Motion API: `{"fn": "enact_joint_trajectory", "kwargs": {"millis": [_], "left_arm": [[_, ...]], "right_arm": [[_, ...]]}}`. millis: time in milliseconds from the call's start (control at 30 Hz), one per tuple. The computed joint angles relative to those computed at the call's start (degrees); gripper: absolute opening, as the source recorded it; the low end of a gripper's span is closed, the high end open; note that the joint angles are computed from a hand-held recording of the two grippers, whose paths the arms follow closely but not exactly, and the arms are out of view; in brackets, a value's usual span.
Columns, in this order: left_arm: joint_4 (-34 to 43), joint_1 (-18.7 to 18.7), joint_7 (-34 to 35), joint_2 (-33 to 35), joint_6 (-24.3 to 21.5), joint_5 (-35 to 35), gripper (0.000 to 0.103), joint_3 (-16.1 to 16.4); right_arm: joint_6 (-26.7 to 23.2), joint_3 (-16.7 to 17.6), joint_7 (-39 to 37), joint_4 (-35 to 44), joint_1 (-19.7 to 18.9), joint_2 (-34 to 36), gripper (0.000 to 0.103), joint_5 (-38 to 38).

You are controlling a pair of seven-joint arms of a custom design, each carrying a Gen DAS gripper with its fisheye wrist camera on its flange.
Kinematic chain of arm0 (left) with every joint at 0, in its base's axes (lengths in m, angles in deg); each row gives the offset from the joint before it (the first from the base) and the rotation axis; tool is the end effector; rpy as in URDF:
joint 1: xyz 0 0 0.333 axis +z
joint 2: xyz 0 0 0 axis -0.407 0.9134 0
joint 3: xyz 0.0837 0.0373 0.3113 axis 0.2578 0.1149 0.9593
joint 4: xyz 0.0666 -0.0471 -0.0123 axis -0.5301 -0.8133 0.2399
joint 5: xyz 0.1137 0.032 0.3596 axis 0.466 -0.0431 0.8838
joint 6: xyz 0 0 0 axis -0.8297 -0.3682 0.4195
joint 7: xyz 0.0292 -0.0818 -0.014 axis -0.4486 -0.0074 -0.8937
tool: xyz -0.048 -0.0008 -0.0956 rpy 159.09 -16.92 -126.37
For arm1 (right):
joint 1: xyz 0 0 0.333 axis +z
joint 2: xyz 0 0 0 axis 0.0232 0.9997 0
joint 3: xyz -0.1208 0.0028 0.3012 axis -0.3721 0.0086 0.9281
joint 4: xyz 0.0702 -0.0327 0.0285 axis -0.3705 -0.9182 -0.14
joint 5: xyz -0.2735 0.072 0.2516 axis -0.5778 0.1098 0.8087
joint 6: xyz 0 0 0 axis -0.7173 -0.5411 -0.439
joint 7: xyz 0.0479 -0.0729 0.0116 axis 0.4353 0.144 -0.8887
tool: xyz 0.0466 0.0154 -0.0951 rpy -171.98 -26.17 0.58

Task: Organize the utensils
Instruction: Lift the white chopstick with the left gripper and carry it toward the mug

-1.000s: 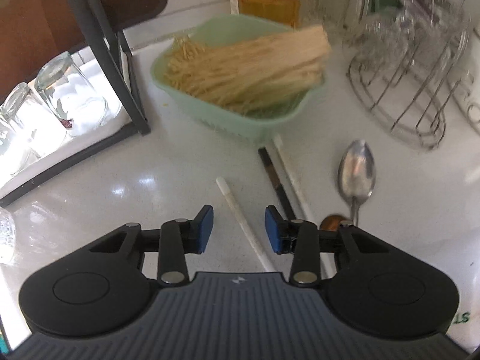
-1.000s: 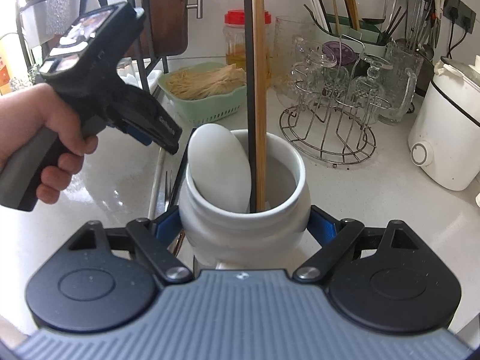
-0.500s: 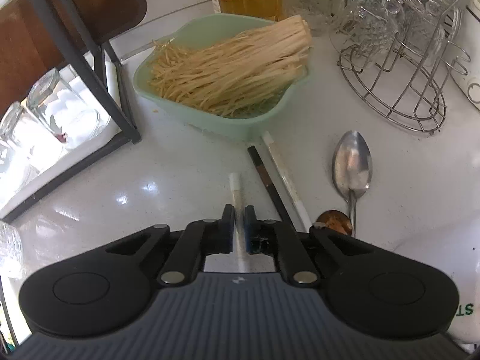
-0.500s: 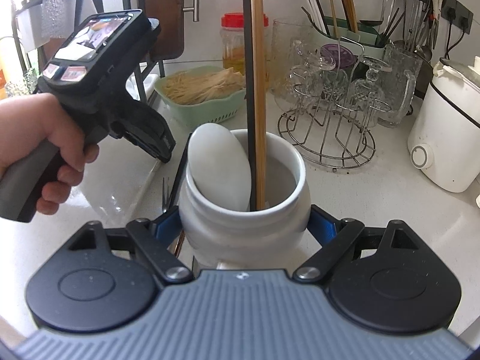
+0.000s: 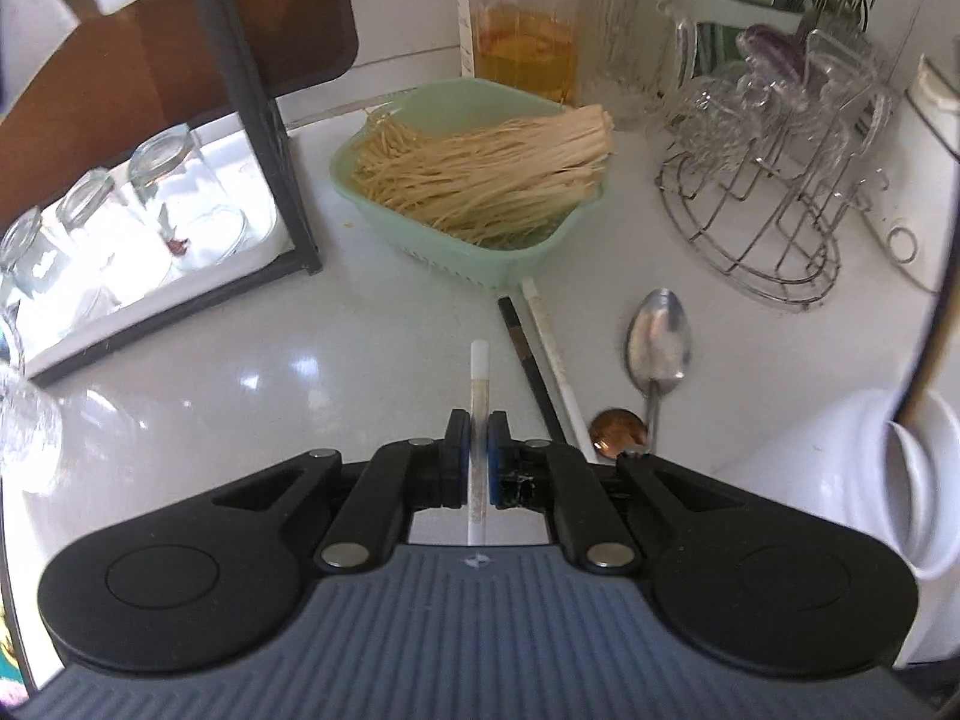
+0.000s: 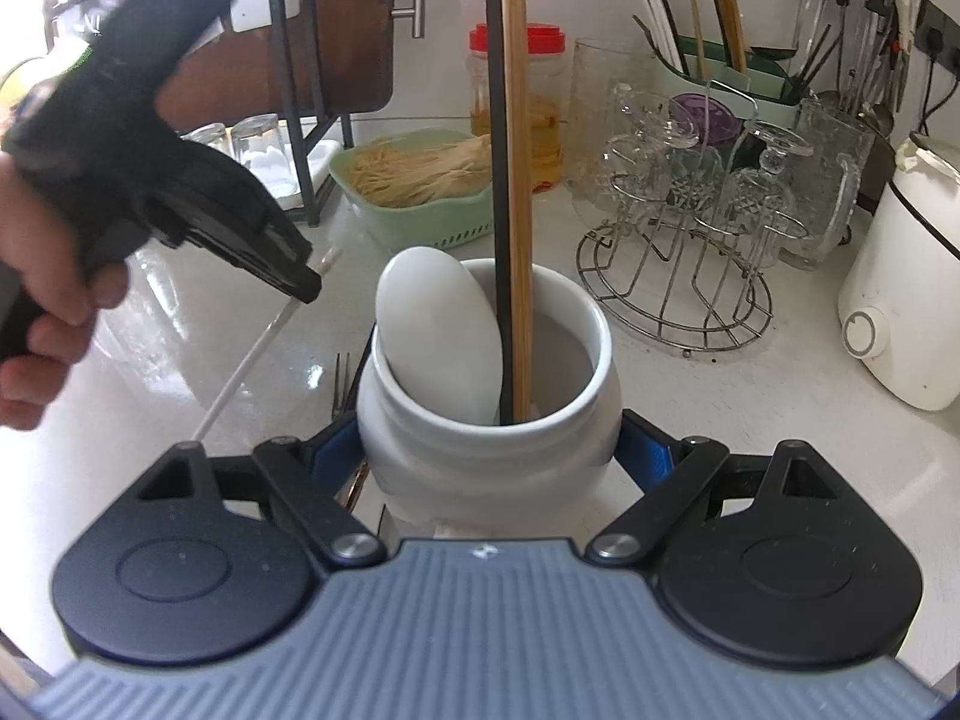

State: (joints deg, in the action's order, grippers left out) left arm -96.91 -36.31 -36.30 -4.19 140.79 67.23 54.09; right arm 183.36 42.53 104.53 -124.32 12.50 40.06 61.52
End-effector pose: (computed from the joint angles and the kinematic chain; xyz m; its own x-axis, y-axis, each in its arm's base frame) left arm 0.5914 -0.1764 0.4169 0.4085 -0.9127 0.0089 -0.7877 -0.3575 -0.5017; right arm 0.5804 0.3002 0.4293 0.7333 -0.6799 0.0019 -0.4988 -0.5399 -0.6780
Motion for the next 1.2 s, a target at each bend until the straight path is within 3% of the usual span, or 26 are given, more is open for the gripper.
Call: {"fn": "enact_joint_trajectory", "kwargs": {"millis": [133, 267, 500, 733, 867, 1200], "left_arm": [[-2.81, -0.13, -3.21, -2.24, 0.73, -0.06, 0.007, -0.38], [-6.2, 1.33, -3.85, -3.59, 5.2, -4.21, 0.007, -1.14], [-8.0, 1.78, -3.91, -3.62, 8.63, -5.31, 0.007, -1.04], [-7.47, 1.27, -5.59, -3.19, 6.41, -4.95, 0.008, -0.59], [-8.35, 1.47, -6.78, -3.24, 6.06, -5.62, 0.025, -0.64], [-5.91, 0.83, -5.35, -0.1, 5.19, -4.66, 0.025, 0.05]], "right_arm": [[-0.59, 0.77, -1.94, 0.5, -0.74, 0.35, 0.091, 1.07], [-0.56, 1.76, -4.73, 0.55, -1.7, 0.54, 0.09, 3.46], [-2.33, 0.81, -6.66, 1.37, -1.15, 0.66, 0.09, 4.49], [-3.42, -0.04, -7.65, 2.01, -0.48, 0.84, 0.09, 5.01], [-3.76, 0.0, -8.95, 2.17, -0.61, 0.92, 0.09, 5.94], [-5.17, -0.78, -10.55, 2.85, -0.17, 1.04, 0.09, 6.92]]}}
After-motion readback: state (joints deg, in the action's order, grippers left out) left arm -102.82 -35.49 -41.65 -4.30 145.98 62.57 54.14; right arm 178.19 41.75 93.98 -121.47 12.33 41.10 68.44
